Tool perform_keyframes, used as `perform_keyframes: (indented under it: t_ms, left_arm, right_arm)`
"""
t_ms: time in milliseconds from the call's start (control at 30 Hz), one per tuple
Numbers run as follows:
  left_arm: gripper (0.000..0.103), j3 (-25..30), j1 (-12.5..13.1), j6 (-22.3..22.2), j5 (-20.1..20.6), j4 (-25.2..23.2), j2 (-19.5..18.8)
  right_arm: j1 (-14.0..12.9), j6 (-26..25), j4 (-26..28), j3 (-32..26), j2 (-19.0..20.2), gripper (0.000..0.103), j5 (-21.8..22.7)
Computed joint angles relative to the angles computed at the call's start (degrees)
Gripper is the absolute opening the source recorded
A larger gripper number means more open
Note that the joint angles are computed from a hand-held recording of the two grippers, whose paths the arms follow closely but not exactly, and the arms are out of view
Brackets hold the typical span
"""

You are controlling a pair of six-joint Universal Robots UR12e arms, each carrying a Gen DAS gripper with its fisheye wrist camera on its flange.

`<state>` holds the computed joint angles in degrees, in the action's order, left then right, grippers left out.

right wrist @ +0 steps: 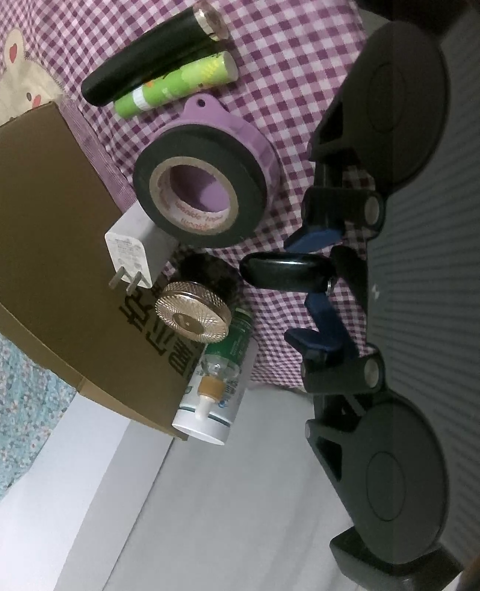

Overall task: Organize rigid objects
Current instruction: 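Lower the right gripper onto the black oval case and close it, then lift the black oval case with the right gripper into the cardboard box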

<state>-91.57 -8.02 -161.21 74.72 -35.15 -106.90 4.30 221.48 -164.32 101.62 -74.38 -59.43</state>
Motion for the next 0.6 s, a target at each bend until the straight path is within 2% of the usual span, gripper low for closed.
perform_keyframes:
  t_ms: [200, 300, 433, 600]
  left_arm:
    - [0.045, 1.5, -0.1, 2.4, 0.2, -1.1, -1.1]
    - [0.042, 1.7, 0.2, 2.3, -0.5, -2.2, -1.0]
    - [0.039, 1.2, 0.9, 2.0, -2.4, -3.8, -0.2]
    - [0.030, 0.8, 0.4, 0.8, 0.4, -1.6, -0.2]
  right_arm:
    - [0.1, 0.9, -0.5, -0.4, 0.5, 0.042, -0.2]
    - [0.1, 0.9, 0.1, -0.7, 0.7, 0.037, -0.3]
    - [-0.3, 1.3, 0.7, -0.5, 0.7, 0.030, 1.9]
    - [0.2, 1.1, -0.4, -1.0, 1.6, 0.024, 1.5]
